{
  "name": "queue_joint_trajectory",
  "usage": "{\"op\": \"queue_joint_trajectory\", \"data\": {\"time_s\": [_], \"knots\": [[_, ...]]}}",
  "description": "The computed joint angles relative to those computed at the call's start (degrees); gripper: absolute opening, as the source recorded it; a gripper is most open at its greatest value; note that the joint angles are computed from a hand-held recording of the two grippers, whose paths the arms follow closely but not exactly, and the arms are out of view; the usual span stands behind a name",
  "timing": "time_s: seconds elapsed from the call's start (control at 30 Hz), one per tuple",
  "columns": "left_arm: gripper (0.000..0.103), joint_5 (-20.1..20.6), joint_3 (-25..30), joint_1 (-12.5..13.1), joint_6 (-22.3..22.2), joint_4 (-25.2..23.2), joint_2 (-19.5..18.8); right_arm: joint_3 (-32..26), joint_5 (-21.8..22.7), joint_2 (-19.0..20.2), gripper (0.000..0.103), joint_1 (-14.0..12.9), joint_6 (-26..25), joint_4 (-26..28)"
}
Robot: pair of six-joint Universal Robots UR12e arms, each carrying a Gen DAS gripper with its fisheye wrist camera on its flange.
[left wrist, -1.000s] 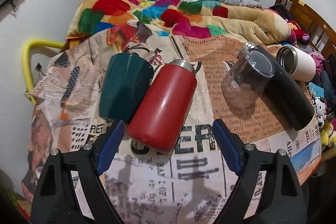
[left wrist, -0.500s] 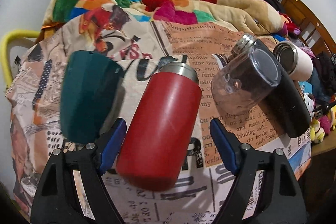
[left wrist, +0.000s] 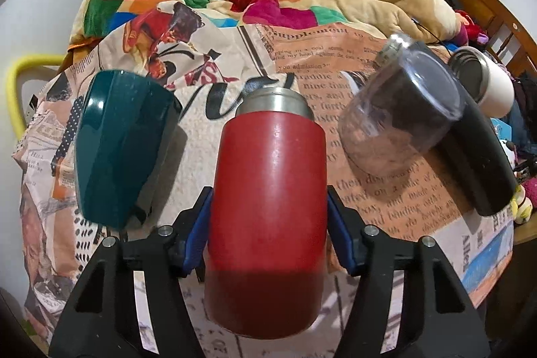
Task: Flip cup upright
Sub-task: 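Lift the red thermos cup with the left tool and carry it toward the right tool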
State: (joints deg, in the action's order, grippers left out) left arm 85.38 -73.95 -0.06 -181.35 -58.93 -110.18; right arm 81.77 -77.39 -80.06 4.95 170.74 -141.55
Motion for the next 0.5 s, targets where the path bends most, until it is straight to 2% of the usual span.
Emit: {"op": "queue_joint_trajectory", "data": {"time_s": [0.5], "knots": [[0.061, 1.6, -4.0, -2.5, 3.0, 4.2, 6.7, 1.8, 1.1, -2.0, 0.103, -0.6, 0.2, -2.0]]}}
